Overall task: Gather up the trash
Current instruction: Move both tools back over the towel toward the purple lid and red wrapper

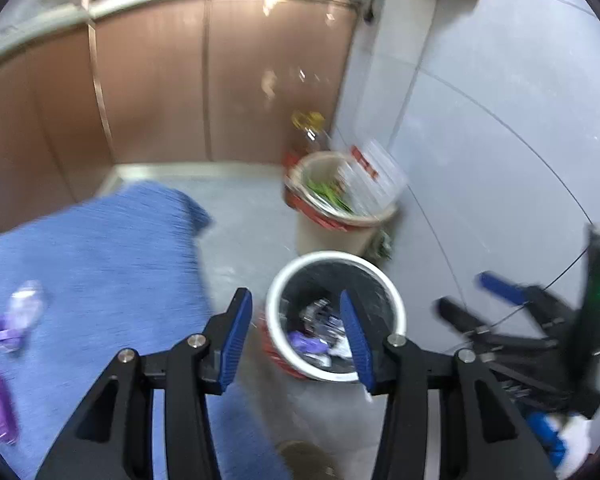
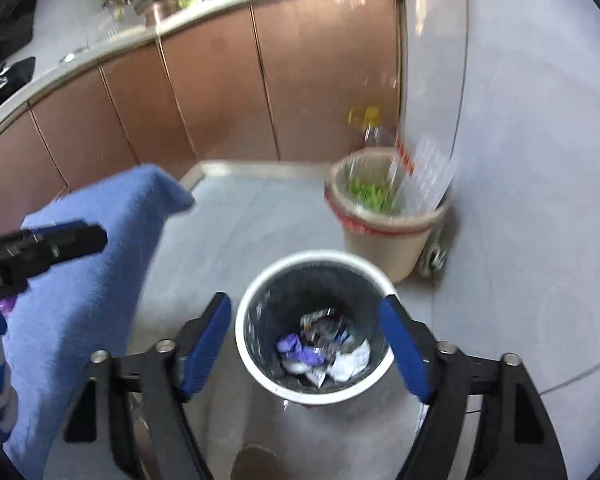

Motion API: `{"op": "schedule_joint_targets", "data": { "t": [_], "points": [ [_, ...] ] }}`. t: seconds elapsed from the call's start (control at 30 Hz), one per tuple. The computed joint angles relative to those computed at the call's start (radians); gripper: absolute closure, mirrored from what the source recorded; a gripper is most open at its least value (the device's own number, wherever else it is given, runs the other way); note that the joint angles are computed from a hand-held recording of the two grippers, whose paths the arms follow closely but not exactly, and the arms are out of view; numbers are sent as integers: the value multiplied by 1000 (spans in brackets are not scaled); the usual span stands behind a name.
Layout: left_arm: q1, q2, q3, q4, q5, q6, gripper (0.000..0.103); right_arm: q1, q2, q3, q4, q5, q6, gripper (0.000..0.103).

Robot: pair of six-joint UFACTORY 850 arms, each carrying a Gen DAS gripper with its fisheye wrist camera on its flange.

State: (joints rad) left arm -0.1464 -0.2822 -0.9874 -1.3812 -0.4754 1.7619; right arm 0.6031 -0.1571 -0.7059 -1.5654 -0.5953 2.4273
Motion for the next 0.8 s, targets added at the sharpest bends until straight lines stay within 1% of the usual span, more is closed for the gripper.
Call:
{"op": "schedule_joint_targets", "data": {
  "t": [0.03,0.07,0.1,0.13,0.2,0.23,0.27,0.33,0.4,0.43,0.47,0.5,0.57,0.67,0.8],
  "points": [
    [16,33,32,-79,16,89,59,26,9,-10,38,-45,-35,22],
    [29,57,55,-134,22,153,59,64,19,-26,81,-109,-75,21],
    [44,81,78,-182,28,210,59,95,24,-42,110,-163,-106,17],
    [67,109,102,-218,24,255,59,126,28,-59,135,-218,-134,13],
    [98,138,124,-236,14,284,59,181,29,-96,158,-310,-167,11],
    [119,160,141,-258,12,319,59,202,28,-108,157,-341,-170,10],
    [141,182,159,-293,13,368,59,227,30,-123,157,-372,-172,6],
    [169,207,175,-305,23,390,59,270,33,-146,148,-413,-168,4],
    [213,231,183,-283,7,368,59,308,30,-168,136,-444,-164,1],
    [230,243,188,-285,6,365,56,326,28,-178,128,-450,-161,0],
    [246,253,193,-296,1,374,51,339,28,-185,121,-454,-157,0],
    [266,269,204,-327,-5,403,49,353,22,-200,118,-458,-160,0],
    [306,304,226,-391,-15,463,40,375,-1,-230,115,-476,-171,0],
    [367,343,246,-424,-42,497,33,406,-33,-282,125,-502,-204,0],
    [456,370,259,-462,-80,535,28,439,-66,-342,123,-526,-243,0]
  ]
}}
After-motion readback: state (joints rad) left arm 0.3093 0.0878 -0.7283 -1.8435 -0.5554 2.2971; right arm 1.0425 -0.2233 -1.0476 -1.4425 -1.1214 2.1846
